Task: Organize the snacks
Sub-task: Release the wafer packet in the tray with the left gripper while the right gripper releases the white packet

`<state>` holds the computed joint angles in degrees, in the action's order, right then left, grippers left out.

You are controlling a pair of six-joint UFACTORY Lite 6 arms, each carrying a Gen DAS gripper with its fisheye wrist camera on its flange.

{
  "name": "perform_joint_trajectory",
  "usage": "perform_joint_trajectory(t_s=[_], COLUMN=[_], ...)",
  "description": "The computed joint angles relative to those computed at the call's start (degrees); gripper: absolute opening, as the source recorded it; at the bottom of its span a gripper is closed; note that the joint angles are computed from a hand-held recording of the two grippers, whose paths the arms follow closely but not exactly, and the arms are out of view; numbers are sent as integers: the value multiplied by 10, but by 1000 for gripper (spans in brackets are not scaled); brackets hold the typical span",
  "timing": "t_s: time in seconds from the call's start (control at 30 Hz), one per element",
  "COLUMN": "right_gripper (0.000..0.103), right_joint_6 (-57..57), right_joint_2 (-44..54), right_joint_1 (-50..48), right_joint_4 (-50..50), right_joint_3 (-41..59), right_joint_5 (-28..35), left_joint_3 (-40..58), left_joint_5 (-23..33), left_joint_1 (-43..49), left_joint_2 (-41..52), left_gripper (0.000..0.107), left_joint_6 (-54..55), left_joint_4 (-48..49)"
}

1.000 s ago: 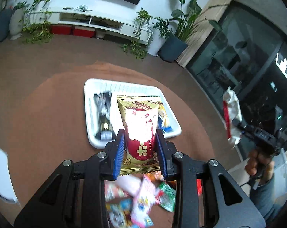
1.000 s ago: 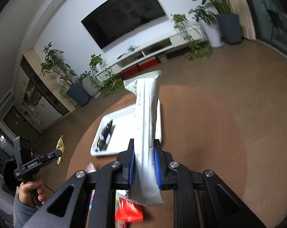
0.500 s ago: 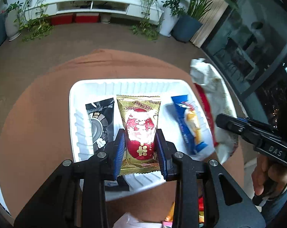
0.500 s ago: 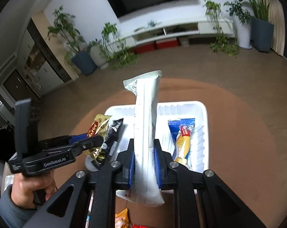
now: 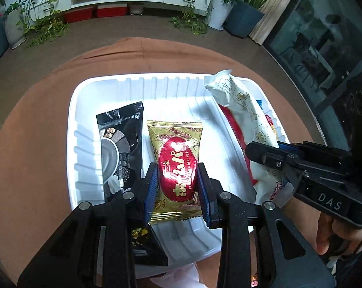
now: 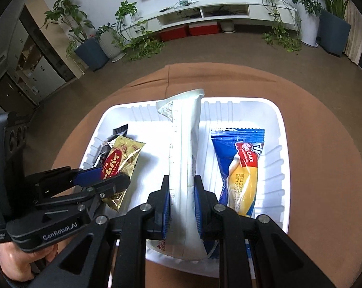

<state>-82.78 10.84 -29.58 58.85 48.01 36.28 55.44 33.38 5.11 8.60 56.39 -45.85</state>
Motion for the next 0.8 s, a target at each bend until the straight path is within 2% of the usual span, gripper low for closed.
perform_joint_trajectory(t_s=[0.27, 0.4, 0.47, 0.53, 0.6, 0.67, 0.7, 0.77, 0.8], right_gripper=[20, 24, 24, 24, 26, 37, 39, 57, 62], right_joint_6=[-9, -1, -2, 3, -5, -9, -7, -9, -13], right_joint_2=[0, -5, -12, -19, -34, -56, -65, -93, -107], right_joint_1=[8, 6, 3, -1, -11, -25, -31, -62, -80], right_joint_4=[1, -11, -14, -21, -22, -25, -30, -36, -37], right_joint_3=[-22, -21, -26, -23, -32, -38, -38, -37, -36], right_joint_5=[-20, -16, -14, -7, 1, 17, 27, 72, 96], left_joint_3=[-6, -22, -19, -21, -28, -32, -37, -47, -51], left_joint_5=[-43, -40, -39, -35, -32, -23, -11, 14, 27], left_joint_1=[-20, -32, -34, -33, -37, -37, -31, -11, 0], left_joint_2=[21, -3, -2, -7, -21, -33, -48, -84, -100], left_gripper=[30, 30, 36, 52, 59, 67, 70, 76, 79], left_joint_6=[-5, -42, -46, -35, -36, -38, -32, -21, -17], left_joint_4=[-6, 28, 28, 14, 13, 18, 16, 8, 6])
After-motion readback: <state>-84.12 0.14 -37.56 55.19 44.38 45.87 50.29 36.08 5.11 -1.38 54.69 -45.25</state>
